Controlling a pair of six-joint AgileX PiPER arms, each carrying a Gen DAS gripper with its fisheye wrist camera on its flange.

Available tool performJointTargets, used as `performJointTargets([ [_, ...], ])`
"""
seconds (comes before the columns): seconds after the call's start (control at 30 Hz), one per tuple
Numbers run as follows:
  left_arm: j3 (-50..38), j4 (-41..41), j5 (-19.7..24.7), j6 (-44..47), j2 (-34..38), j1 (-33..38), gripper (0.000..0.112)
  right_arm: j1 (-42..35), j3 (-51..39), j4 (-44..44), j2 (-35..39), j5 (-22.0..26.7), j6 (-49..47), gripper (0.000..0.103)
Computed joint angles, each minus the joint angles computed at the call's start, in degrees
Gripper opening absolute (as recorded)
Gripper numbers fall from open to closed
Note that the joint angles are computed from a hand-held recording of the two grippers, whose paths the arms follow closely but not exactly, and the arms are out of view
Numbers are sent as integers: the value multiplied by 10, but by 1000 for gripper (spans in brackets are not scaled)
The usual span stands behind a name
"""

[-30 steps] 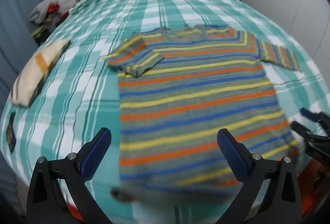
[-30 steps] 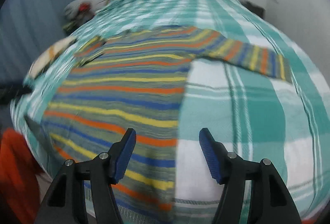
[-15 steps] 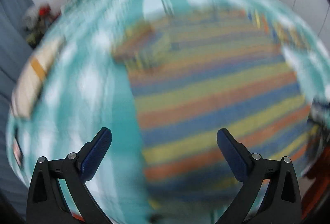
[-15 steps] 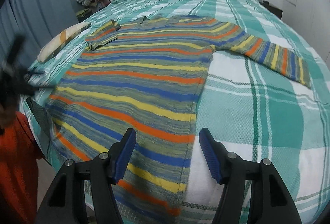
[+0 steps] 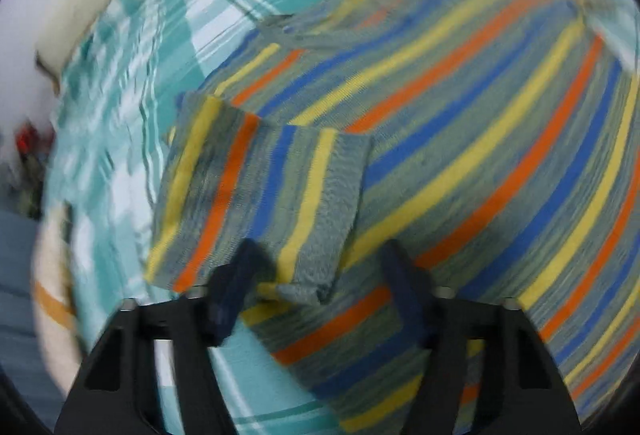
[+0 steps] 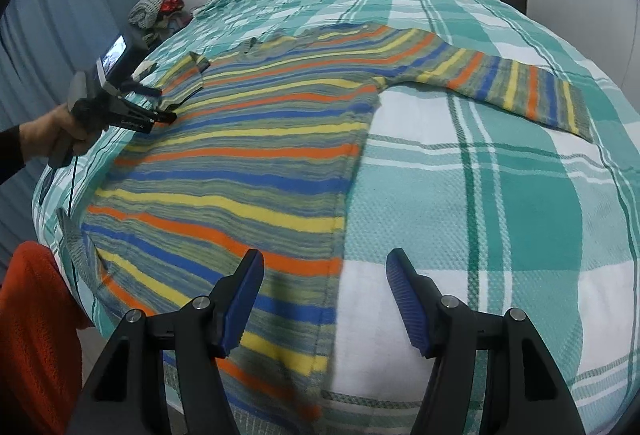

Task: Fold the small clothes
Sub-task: 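Grasp the other folded sleeve cuff with the left tool, then pull the sleeve outward from the body with the left tool and release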

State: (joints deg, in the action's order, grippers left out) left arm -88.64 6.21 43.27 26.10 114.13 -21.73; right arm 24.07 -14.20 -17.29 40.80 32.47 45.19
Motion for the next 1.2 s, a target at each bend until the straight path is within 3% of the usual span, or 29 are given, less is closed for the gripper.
performJointTargets([
  [0.03, -16, -26, 19, -6, 4, 13, 5, -22, 0, 22, 1, -8, -31, 64],
  [0.1, -67, -100, 57, -2, 17, 57, 3, -36, -1, 33, 5, -16, -47, 64],
  [0.23, -134, -189, 52, -86, 17, 170, 2, -18, -3, -1, 7, -15, -7, 64],
  [0.33, -196, -170, 72, -214, 53, 247, 1, -17, -1, -5, 11, -19, -4, 64],
  [0.4, -202, -136, 75, -249, 64, 265, 1, -30, 0, 9, 20, -30, -23, 64],
  [0.57, -119, -119, 43, -298, 35, 306, 0, -27, -1, 0, 39, -44, -14, 64],
  [0.8, -62, -176, 41, -253, -20, 366, 0, 5, 0, -47, 50, -37, 44, 64],
  [0.93, -70, -161, 53, -224, -1, 379, 0, 3, 0, -51, 49, -39, 46, 64],
  [1.0, -87, -178, 80, -192, 25, 384, 1, 3, -2, -46, 52, -39, 40, 64],
  [1.07, -65, -224, 62, -166, 24, 399, 5, 14, -4, -59, 59, -36, 58, 64],
  [1.1, -39, -258, 43, -150, 12, 412, 20, 24, -5, -72, 60, -31, 73, 64],
  [1.13, -23, -301, 38, -130, 7, 429, 57, 37, -5, -87, 60, -26, 95, 64],
  [1.17, -6, -351, 37, -102, 4, 447, 71, 51, -6, -103, 59, -17, 117, 64],
  [1.2, 25, -401, 22, -70, -5, 462, 78, 66, -6, -120, 59, -9, 140, 64],
])
